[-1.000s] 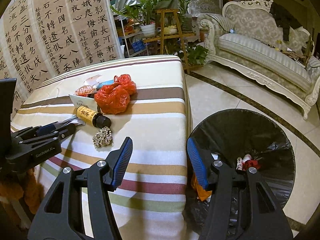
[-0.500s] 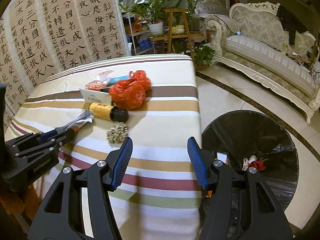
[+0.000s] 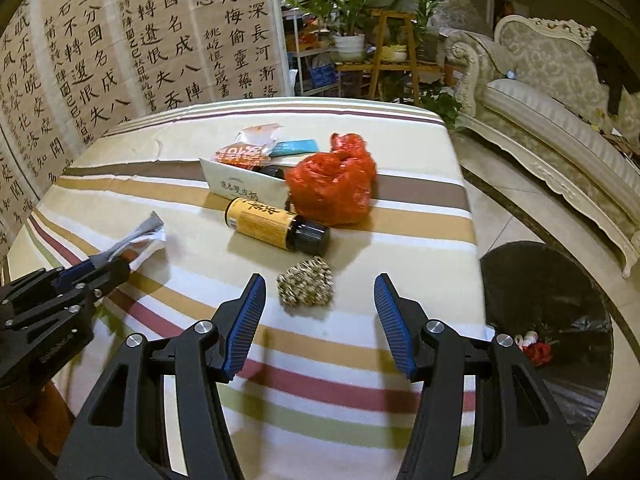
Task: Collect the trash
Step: 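Grasp the silver-white snack wrapper with the left gripper, then grasp the small bead cluster with the right gripper while the left holds the wrapper, then carry both items over the black trash bin and open both grippers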
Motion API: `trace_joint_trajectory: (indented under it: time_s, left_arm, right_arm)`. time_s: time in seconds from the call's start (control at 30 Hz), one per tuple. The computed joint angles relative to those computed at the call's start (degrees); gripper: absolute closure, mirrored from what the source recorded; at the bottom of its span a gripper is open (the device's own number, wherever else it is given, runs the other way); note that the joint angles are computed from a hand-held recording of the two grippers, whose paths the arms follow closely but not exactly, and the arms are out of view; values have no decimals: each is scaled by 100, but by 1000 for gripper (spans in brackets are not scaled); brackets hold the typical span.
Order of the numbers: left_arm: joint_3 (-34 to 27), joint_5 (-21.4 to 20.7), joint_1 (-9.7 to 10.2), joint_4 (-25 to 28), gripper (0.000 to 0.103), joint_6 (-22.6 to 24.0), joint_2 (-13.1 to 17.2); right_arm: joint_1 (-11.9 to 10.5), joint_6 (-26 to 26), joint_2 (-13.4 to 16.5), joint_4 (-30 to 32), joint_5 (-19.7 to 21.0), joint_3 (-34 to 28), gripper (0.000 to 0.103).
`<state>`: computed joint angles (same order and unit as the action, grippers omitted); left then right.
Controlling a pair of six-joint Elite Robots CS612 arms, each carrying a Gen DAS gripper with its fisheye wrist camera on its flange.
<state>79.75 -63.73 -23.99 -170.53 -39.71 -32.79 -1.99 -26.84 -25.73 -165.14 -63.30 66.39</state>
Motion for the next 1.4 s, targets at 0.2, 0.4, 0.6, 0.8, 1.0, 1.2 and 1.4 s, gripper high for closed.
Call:
trace_joint_trajectory:
  time_s: [0.2,0.4,0.6,0.8,1.0,1.2,1.4]
  left_arm:
    - [90,92,0,-98,73,-89,-32]
    - [132,110,-32,-171,73,-141,-47]
    - [113,85,-88,-339,73,-27,-34]
    - [27,-6,-188,-595,73,167,10]
    - [-223,-210,-301,-739,73,484,130]
    - [-597,-422,-419,-747,73,844,313]
    - [-1072,-568,-509,-606,73,1145,540]
  right_arm:
    - [89,-257,21,287,-221,-88,71]
    - [80,-324,-17,229,-221,-18,82]
    - [-14,-170,-107,-63,-122,184,82]
    - [-160,76,-201,-488,-142,379,82]
    - [-356,446,-217,-924,-386,471,82]
    - [-527,805,-165,-1080,-622,423,82]
    - [-663,1110,-78,-1278,-877,320,82]
